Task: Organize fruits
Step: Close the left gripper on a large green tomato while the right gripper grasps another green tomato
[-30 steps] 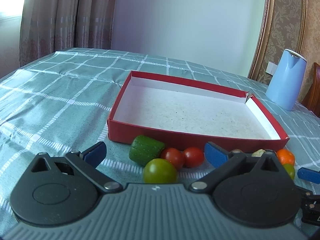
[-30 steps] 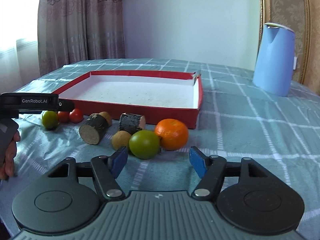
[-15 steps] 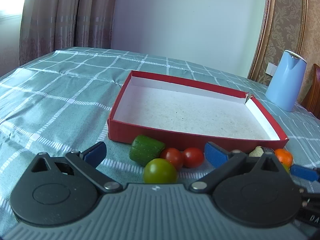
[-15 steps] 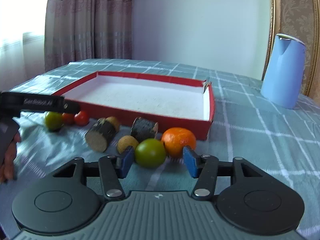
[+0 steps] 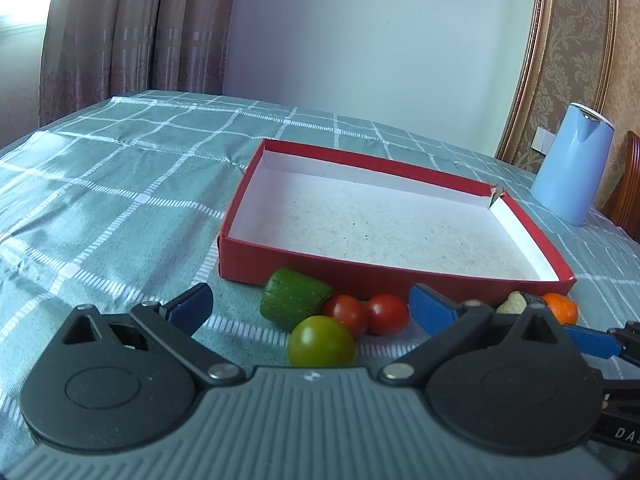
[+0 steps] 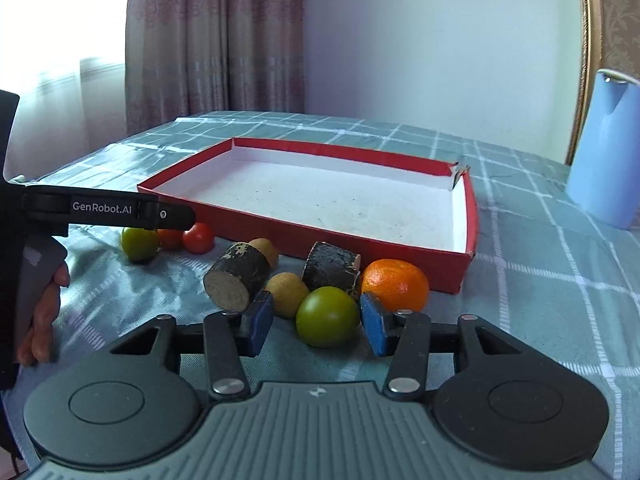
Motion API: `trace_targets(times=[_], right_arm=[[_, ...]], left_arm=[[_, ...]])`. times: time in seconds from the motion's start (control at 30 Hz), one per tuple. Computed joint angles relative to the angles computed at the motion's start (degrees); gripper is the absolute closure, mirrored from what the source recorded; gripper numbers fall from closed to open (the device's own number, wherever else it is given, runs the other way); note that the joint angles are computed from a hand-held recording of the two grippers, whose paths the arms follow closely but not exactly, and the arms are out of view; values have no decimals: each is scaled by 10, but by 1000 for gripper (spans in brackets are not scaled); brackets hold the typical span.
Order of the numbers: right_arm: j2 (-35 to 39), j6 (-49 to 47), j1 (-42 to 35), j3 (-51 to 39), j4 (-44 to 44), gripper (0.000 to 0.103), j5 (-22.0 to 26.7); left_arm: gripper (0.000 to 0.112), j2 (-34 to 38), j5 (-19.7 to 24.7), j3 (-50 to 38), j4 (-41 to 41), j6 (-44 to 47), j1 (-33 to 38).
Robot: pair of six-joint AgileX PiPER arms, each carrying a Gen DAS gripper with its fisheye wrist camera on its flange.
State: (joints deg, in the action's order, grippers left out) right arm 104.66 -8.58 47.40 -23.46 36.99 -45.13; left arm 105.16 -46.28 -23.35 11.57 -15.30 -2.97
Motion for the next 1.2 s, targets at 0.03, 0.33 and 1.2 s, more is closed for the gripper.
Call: trace_targets(times=[0.03, 0.33, 1.2], right_arm=[[-2, 9, -1, 8, -1, 64, -2], [15, 52, -25, -4, -30, 67, 12], [20, 170, -62, 21, -125, 70, -29]], left_arm=[[9, 0, 1, -1, 4, -2, 2], [9, 0, 2, 0, 5, -3, 1], [9, -39, -13, 68, -86, 171, -46]])
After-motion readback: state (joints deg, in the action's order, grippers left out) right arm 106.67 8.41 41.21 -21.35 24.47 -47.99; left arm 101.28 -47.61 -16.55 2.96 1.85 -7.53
